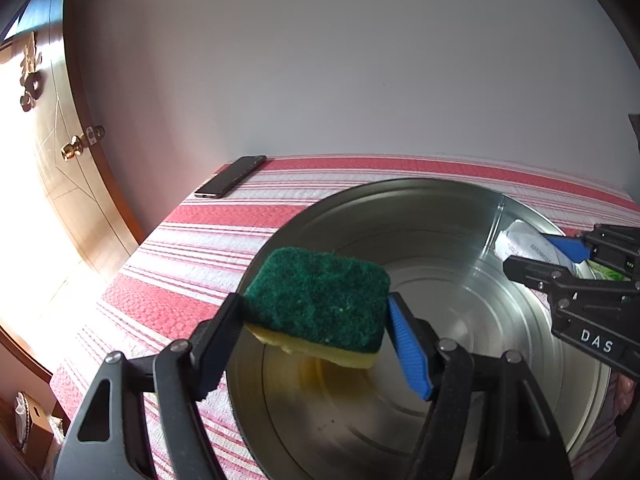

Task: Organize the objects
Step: 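Open the left tool dropping the sponge while the right tool releases the soap into the tin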

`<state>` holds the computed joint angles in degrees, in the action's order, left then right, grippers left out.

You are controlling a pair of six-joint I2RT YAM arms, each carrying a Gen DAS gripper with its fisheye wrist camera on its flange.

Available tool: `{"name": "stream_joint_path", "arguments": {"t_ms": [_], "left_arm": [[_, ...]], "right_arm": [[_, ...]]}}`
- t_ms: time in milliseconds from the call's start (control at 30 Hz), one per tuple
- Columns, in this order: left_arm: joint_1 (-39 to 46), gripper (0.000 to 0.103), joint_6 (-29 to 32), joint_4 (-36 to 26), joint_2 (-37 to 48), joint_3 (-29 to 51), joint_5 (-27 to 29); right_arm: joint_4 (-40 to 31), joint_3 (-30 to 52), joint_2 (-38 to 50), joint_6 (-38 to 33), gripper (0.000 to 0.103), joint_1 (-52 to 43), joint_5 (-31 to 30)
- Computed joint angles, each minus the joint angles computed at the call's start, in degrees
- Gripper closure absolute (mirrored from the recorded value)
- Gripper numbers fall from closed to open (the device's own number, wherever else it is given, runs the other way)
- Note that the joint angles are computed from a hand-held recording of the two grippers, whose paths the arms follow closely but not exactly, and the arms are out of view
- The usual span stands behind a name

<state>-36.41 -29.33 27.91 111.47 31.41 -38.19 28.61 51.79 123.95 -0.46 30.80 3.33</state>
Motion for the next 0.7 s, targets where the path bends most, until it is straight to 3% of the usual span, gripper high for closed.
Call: {"name": "stream_joint_path", "arguments": {"t_ms": [467, 600, 700], "left_arm": [[0.14, 0.029, -0.25, -0.09, 0.12, 0.06, 0.33], [0.33, 0.026, 0.05, -0.07, 0.03, 0.03, 0.03], [0.08, 0.017, -0.36, 0.23, -0.3, -0.33, -0.11]], "right_arm": [[-0.31, 0.7, 0.53, 0.72, 0.065, 0.23, -0.17], [1.69, -0.66, -0.39, 0.68, 0.06, -0.01, -0.51], [3.18, -2.01, -1.43, 0.91, 0.055, -0.01, -0.32]]}}
